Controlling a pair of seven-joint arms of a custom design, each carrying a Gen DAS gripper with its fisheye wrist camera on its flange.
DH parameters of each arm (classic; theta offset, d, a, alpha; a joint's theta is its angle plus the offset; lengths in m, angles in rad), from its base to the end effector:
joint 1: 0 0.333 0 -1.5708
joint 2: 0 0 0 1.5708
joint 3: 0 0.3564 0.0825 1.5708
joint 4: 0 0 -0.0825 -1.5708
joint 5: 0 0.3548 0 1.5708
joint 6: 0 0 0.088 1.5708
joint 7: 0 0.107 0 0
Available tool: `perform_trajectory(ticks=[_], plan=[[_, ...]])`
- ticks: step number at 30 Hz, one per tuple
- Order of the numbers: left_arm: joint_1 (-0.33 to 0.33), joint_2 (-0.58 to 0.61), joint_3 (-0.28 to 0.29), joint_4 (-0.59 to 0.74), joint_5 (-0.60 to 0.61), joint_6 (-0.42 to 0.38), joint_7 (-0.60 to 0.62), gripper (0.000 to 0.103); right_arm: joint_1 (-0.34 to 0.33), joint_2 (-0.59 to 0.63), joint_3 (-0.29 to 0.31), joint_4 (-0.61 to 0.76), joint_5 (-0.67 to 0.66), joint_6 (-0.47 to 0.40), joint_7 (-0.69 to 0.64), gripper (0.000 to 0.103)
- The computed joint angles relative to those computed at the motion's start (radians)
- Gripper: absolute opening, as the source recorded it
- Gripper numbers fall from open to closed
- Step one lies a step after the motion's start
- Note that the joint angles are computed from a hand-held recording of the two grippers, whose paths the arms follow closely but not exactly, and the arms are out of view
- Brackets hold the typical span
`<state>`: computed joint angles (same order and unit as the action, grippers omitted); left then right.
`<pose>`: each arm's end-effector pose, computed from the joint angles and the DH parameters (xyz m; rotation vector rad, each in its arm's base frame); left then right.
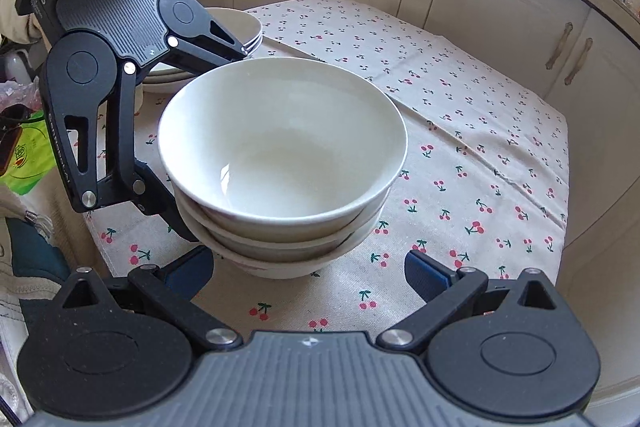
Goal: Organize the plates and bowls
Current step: 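Grasp the bowl stack rim with the right gripper while the left gripper grasps the opposite rim, then lift and carry the bowl stack with both grippers over the plate stack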
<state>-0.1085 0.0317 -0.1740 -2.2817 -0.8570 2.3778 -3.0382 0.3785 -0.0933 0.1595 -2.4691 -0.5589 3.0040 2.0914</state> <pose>0.4858 -0.1488 0.4093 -0.3488 2.9722 -0.9440 0.3923 0.2805 0.4533 -2.2481 1.2559 -0.5372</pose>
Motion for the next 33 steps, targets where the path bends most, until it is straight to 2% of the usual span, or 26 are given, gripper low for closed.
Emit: perform_trajectory(ticks=[10, 24, 33], plan=[[0.015, 0.018, 0.004, 0.053, 0.049, -0.101, 0.051, 0.089, 0.085, 0.025, -0.052, 0.017, 0.339, 0.01, -0.386, 0.102], [0.028, 0.043, 0.005, 0.103, 0.093, -0.183, 0.06, 0.078, 0.134, 0.021, -0.063, 0.033, 0.672, -0.028, -0.709, 0.09], [0.03, 0.047, 0.001, 0.109, 0.098, -0.19, 0.06, 0.077, 0.106, 0.019, -0.038, 0.041, 0.615, -0.048, -0.653, 0.09]])
